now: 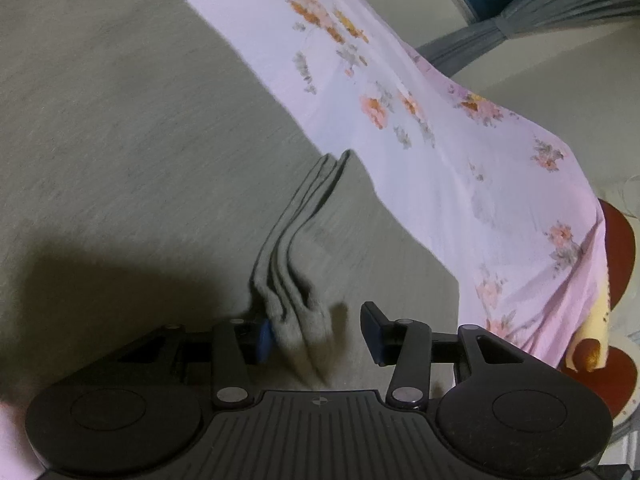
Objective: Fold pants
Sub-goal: 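Fold the corner over with the right gripper while the left gripper grasps the fabric, then release the fabric with both grippers onto the folded pants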
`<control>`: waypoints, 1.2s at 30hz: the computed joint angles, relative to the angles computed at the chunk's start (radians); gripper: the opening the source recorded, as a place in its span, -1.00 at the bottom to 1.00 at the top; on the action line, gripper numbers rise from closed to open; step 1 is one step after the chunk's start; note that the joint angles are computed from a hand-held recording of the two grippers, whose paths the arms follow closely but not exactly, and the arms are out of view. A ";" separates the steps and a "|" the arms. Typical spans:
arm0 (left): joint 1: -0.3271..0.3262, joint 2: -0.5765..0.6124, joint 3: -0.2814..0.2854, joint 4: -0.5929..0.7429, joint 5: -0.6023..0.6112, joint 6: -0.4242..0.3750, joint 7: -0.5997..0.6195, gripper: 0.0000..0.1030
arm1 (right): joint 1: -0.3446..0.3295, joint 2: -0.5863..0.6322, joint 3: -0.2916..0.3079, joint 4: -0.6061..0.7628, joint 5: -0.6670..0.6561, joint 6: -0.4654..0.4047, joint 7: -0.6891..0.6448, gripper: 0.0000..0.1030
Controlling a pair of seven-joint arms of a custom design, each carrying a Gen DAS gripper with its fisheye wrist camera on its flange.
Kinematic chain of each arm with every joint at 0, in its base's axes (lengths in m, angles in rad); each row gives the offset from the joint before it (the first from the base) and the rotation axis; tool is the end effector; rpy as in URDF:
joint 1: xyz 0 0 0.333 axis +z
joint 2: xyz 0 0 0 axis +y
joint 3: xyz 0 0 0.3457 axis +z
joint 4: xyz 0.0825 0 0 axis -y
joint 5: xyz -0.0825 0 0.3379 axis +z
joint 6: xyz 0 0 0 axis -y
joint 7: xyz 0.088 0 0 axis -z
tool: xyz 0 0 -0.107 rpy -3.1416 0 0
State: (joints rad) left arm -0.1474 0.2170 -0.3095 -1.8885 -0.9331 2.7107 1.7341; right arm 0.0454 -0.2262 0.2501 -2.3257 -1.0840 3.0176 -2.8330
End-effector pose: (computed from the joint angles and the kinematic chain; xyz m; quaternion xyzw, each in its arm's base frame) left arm 0.5684 -0.2305 0.5053 0.6903 -0.5891 0.4057 0.1094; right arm 0.4152 0.2048 0.5530 -0.4346 0.7653 -0.1828 0.4381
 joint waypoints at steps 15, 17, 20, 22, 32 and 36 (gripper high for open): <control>0.007 -0.222 0.102 -0.124 -0.185 0.122 0.424 -0.63 | 0.164 0.125 -0.053 0.150 0.111 -0.135 -0.232 -0.11; 0.011 -0.222 0.122 -0.161 -0.116 0.132 0.375 -0.63 | 0.197 0.157 -0.064 0.171 0.143 -0.138 -0.281 -0.11; 0.012 -0.192 0.132 -0.200 0.095 0.136 0.235 -0.63 | 0.261 0.208 -0.082 0.201 0.316 -0.201 -0.495 -0.16; 0.016 -0.177 0.127 -0.215 0.159 0.135 0.193 -0.62 | 0.292 0.229 -0.093 0.220 0.352 -0.247 -0.568 -0.15; 0.007 -0.210 0.134 -0.195 0.146 0.245 0.252 -0.49 | 0.310 0.253 -0.138 0.284 0.412 -0.240 -0.681 -0.13; 0.011 -0.136 0.125 -0.093 0.241 0.151 0.207 -0.49 | 0.330 0.323 -0.163 0.387 0.398 -0.265 -0.719 -0.13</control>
